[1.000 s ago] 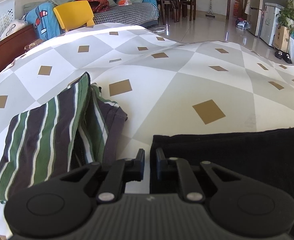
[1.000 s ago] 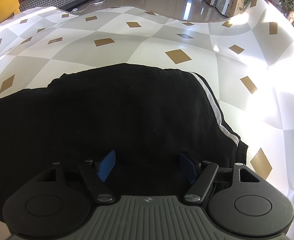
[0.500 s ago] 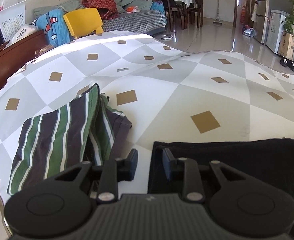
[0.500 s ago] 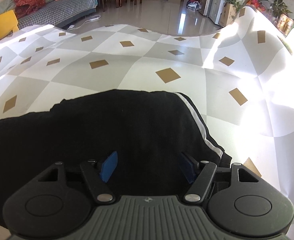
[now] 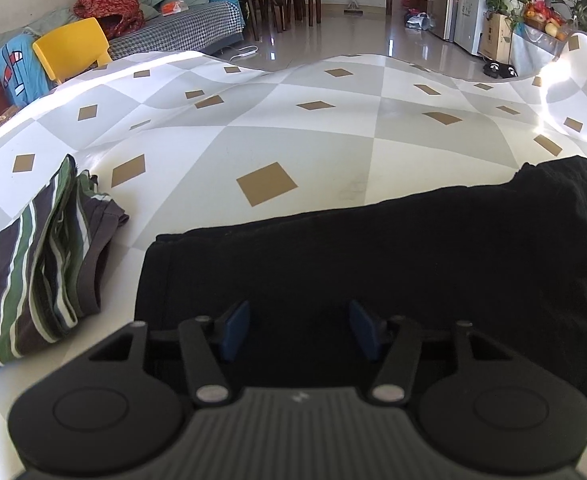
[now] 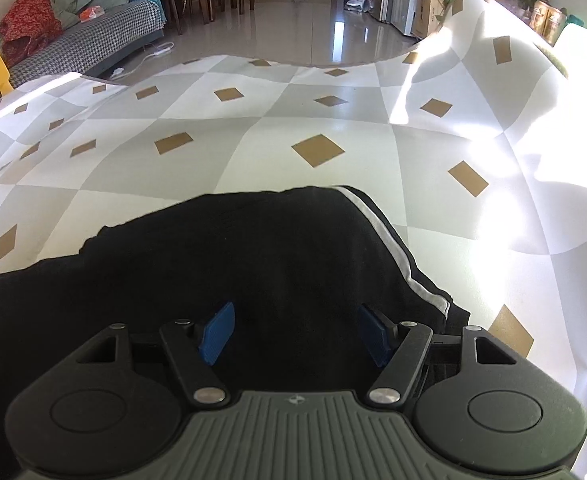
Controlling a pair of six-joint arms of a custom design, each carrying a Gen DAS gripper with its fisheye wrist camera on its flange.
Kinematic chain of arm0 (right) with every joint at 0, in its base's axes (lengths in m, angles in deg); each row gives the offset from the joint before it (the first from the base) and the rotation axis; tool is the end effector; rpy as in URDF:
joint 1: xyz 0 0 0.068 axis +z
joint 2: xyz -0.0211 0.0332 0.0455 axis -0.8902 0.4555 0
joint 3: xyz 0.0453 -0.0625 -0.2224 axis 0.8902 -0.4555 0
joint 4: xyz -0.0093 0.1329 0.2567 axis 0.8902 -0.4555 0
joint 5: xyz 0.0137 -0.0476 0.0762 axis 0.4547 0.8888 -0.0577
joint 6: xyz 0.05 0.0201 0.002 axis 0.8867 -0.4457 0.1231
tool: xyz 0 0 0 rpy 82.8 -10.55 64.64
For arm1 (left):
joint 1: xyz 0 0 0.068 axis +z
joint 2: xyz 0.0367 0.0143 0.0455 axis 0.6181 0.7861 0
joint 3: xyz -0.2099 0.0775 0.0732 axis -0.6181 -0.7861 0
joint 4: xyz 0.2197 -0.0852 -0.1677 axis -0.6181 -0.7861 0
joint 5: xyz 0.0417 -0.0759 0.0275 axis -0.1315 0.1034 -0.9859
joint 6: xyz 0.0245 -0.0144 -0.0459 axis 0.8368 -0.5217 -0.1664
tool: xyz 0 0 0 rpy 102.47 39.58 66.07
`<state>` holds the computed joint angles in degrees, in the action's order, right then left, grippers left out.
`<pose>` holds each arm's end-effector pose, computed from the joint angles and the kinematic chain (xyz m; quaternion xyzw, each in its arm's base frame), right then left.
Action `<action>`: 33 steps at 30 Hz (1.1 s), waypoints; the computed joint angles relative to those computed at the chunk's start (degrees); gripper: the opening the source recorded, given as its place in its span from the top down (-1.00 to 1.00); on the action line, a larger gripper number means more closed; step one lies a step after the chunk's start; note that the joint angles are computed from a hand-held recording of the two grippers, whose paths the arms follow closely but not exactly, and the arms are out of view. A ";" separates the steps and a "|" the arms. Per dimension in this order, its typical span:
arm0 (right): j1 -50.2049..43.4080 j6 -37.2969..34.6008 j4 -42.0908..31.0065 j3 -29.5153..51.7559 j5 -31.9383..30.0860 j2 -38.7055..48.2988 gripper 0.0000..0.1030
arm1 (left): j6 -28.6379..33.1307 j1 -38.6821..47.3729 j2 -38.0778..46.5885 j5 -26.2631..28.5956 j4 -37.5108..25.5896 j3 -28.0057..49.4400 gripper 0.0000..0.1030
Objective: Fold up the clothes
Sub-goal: 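Open the left tool and lift both tools off the folded shirt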
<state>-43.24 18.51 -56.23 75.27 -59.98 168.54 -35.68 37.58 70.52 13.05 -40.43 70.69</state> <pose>0.2953 0.0908 0.1149 0.1528 0.9414 -0.0723 0.2919 0.3142 -0.0075 0.0879 0.1317 0.9286 -0.0192 0.3464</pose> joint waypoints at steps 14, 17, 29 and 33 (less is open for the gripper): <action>-1.04 3.60 -0.11 -1.81 -0.61 0.38 -0.35 | -3.18 -0.88 4.72 -0.14 1.01 3.33 -0.46; -1.39 4.54 -1.19 -2.37 -0.24 -0.57 -0.35 | -2.73 -1.47 5.45 0.48 1.41 3.80 -0.47; -0.89 6.18 -6.93 -1.96 1.68 -2.22 -0.33 | -0.75 -1.54 6.02 2.20 0.76 4.16 -0.72; 0.62 6.83 -8.46 -1.76 1.05 -3.86 -0.32 | 0.14 -1.17 3.73 1.45 -1.63 3.13 -0.73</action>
<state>-42.62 25.35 -64.70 73.51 -58.94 164.69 -35.54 36.41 74.25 14.50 -42.06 73.81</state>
